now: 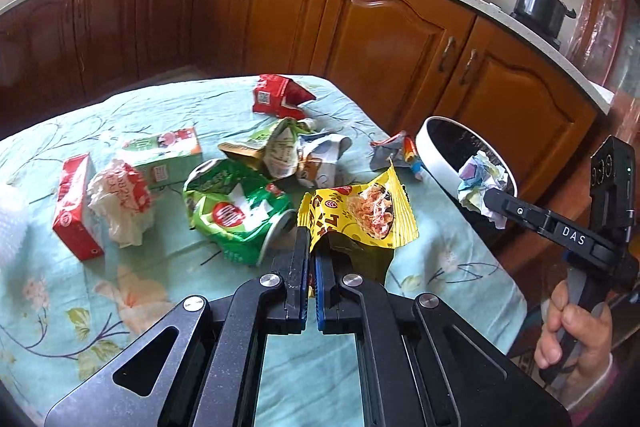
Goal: Collect trash
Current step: 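Grasp the yellow chip bag with the left tool while the right tool grasps crumpled white wrappers, then carry both wrappers over the bin and open both tools to release them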
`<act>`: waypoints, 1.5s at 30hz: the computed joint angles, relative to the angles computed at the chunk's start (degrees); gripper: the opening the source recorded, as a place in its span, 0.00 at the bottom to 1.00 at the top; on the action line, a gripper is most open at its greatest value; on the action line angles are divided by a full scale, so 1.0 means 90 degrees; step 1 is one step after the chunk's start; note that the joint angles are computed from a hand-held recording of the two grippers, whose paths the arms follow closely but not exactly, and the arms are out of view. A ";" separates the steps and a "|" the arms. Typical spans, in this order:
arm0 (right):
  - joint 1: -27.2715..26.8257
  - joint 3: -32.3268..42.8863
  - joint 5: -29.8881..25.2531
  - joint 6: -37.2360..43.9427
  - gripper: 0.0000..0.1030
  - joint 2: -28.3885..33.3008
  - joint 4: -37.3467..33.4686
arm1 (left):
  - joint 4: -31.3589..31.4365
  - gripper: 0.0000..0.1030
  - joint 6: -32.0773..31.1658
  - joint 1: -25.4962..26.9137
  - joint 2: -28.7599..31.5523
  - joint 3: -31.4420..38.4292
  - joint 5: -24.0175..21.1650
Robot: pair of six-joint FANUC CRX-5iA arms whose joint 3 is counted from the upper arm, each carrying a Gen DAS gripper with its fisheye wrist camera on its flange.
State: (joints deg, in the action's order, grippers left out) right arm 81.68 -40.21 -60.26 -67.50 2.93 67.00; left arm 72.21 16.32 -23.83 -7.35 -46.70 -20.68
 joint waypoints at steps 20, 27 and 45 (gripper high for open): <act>0.0482 -0.0585 -0.1188 -0.0108 0.31 -0.0794 -0.0974 | 0.0012 0.02 -0.0097 -0.1269 0.0908 0.1077 0.0049; 0.0238 -0.0688 -0.1108 0.0293 0.31 -0.1020 -0.1085 | -0.0389 0.02 0.0230 -0.1540 0.1388 0.1704 -0.0011; -0.0325 -0.0914 -0.0703 0.0811 0.34 -0.1319 -0.1289 | -0.2968 0.02 0.2414 -0.1703 0.2782 0.3718 -0.0548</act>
State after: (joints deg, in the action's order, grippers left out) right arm 78.75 -48.44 -66.60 -60.20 -8.94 55.39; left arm 45.49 38.04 -39.16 17.69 -13.23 -25.61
